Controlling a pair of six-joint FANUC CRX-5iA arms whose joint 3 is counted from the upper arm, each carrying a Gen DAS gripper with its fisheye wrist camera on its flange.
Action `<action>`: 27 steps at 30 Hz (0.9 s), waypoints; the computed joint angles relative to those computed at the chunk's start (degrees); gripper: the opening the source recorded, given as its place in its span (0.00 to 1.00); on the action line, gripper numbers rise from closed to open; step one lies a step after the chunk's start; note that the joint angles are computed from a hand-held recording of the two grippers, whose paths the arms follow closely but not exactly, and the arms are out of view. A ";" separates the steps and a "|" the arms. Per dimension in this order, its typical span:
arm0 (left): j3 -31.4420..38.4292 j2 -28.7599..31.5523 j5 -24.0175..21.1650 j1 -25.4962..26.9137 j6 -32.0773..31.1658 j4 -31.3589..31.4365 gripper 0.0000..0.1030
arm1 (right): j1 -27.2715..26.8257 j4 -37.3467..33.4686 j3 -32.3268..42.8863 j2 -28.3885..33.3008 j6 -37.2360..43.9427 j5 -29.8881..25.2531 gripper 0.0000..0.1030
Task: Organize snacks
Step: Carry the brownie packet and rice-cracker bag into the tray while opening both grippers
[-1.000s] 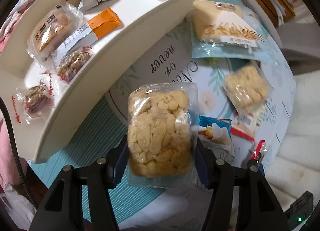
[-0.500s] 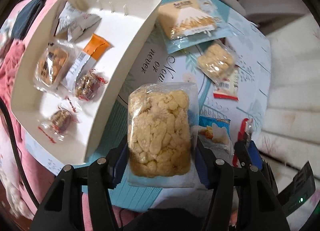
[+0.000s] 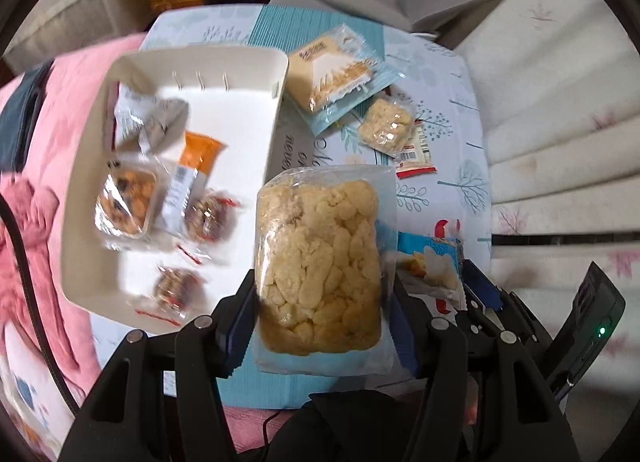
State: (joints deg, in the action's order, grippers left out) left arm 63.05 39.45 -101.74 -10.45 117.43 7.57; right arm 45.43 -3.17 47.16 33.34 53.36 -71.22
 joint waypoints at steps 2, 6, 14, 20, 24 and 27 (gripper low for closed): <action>-3.52 -2.74 1.72 1.05 -2.86 0.23 0.56 | 1.08 1.01 -0.15 -0.28 -2.38 0.87 0.40; -10.25 -7.87 5.53 3.30 -7.49 0.83 0.56 | 3.60 3.71 0.31 -0.18 -7.44 2.35 0.40; -22.72 -16.97 13.00 8.64 -15.72 1.86 0.56 | 8.09 8.64 1.40 0.72 -15.17 6.42 0.40; -31.34 -22.09 17.95 12.81 -22.40 3.22 0.56 | 11.00 11.92 -0.41 0.83 -21.03 11.91 0.40; -36.37 -24.53 20.72 15.49 -26.30 3.78 0.56 | 12.83 13.43 0.04 1.96 -23.54 14.42 0.40; -39.42 -25.88 22.72 17.11 -28.73 4.52 0.56 | 13.82 13.56 1.95 3.53 -23.65 15.29 0.40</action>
State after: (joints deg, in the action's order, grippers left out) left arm 23.63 13.57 -79.02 6.66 88.70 12.09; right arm 59.25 10.39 49.11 36.87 29.71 -55.92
